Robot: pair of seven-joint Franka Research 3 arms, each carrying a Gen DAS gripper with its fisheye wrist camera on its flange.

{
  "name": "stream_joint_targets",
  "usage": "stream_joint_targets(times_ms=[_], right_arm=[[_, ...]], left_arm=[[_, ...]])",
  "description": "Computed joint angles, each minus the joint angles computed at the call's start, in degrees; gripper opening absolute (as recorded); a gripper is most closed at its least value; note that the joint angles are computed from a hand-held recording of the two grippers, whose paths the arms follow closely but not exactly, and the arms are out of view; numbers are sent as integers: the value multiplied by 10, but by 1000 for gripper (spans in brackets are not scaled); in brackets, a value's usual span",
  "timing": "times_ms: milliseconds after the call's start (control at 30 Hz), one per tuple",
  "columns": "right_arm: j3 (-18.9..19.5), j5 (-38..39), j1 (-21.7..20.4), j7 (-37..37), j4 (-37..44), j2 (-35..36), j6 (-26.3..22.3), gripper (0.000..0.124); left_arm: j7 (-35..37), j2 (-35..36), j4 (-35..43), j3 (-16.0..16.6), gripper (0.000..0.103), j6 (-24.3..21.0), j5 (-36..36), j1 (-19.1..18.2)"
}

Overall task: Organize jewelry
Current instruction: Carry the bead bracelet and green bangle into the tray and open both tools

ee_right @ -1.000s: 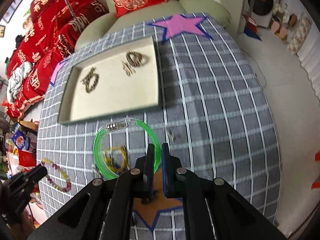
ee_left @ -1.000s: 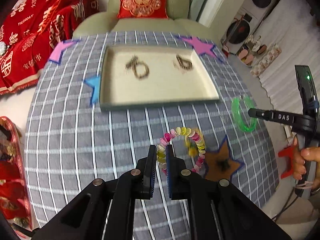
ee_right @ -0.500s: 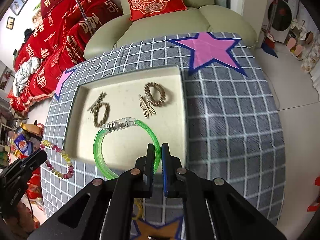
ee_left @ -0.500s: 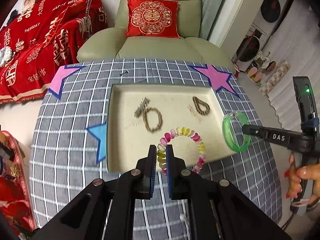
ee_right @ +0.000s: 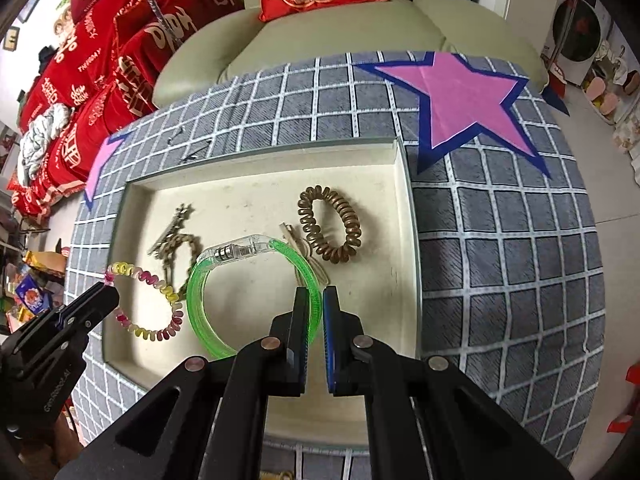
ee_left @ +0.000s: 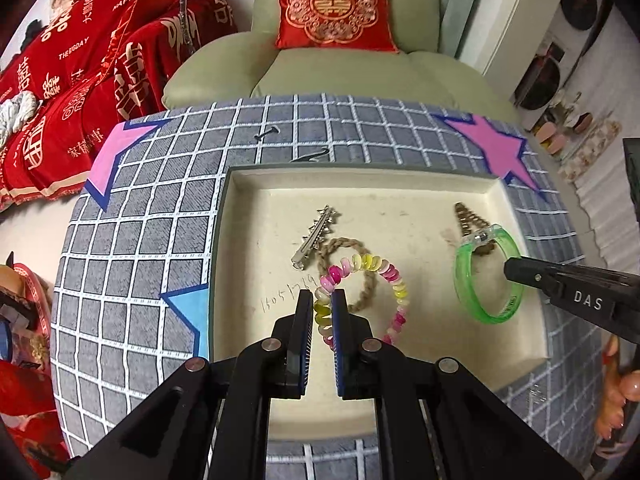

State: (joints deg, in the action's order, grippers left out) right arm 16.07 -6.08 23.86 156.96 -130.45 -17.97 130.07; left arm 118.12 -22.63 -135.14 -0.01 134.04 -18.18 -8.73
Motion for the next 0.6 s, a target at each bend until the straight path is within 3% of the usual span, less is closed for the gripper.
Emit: stream_joint_targets(times_ms=[600], right_arm=[[-15, 7, 8, -23, 5, 46, 3, 8]], left_arm=[[-54, 50, -10, -39, 18, 40, 99, 10]])
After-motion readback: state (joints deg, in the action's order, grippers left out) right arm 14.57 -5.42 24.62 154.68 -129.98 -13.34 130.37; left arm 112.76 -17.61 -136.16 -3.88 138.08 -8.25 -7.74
